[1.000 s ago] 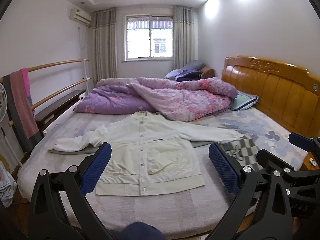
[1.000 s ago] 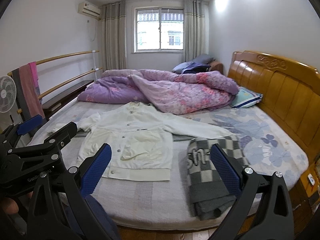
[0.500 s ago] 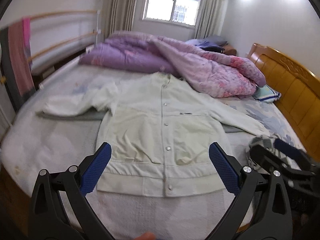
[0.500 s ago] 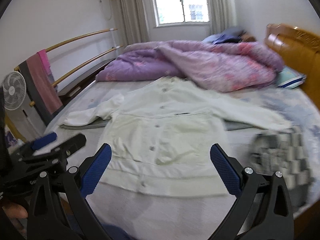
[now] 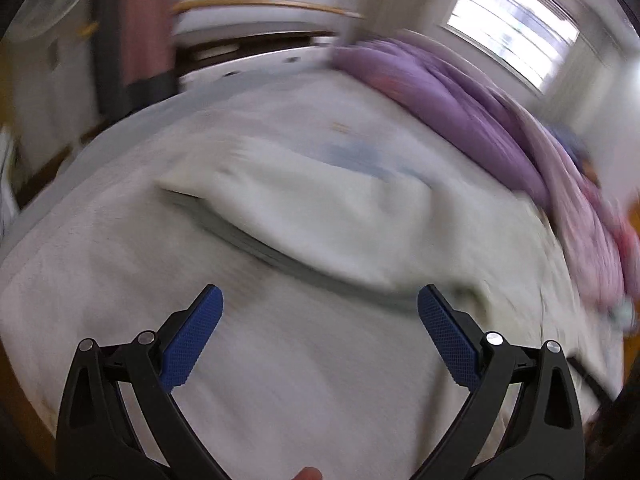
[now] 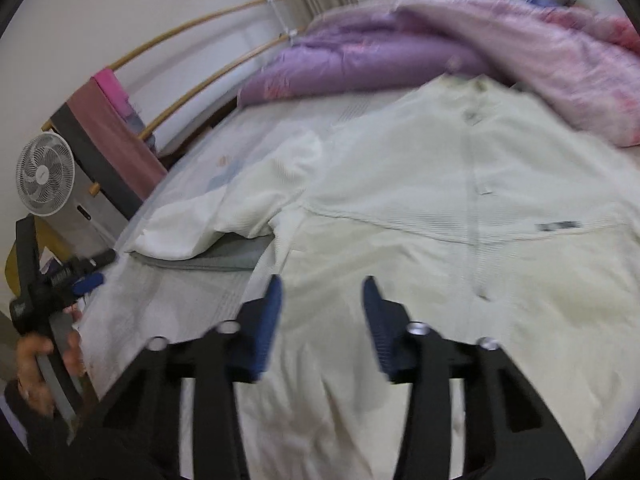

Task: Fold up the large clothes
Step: 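Lower both tools to the white jacket's sleeve cuffs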

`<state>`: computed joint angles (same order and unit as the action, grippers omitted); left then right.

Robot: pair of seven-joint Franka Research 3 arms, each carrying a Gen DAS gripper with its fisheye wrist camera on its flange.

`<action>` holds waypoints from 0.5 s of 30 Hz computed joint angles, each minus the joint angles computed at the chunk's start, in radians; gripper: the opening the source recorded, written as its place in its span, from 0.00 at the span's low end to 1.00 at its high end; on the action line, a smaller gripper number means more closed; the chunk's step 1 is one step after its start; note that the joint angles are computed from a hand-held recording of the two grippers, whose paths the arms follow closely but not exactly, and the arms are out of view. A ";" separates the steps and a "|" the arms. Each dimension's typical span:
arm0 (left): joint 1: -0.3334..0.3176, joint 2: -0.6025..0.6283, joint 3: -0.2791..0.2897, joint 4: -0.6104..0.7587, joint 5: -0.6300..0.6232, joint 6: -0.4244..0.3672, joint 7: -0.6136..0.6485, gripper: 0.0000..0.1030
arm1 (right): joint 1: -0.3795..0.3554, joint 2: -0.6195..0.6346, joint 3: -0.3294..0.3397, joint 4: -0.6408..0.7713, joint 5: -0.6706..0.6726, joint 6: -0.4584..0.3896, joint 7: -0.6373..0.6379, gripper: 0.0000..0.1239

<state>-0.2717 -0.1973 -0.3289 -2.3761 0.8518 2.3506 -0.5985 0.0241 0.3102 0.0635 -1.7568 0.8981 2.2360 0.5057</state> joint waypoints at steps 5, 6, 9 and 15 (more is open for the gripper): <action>0.123 -0.159 0.059 -0.224 0.082 0.199 -0.185 0.95 | 0.035 0.139 0.035 0.131 -0.026 -0.013 0.056 0.14; 0.152 -0.176 0.066 -0.257 0.091 0.243 -0.224 0.95 | 0.038 0.166 0.043 0.158 -0.031 -0.014 0.068 0.14; 0.234 -0.198 0.058 -0.310 0.148 0.343 -0.308 0.94 | 0.046 0.219 0.061 0.218 -0.045 -0.007 0.114 0.15; 0.329 -0.168 0.028 -0.317 0.246 0.424 -0.409 0.70 | 0.038 0.285 0.087 0.298 -0.070 -0.016 0.143 0.16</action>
<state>0.0576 -0.3651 -0.3011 -2.6931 1.0979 2.7746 -1.0079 0.0619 0.5952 0.1503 -1.4590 0.8278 2.2201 0.6483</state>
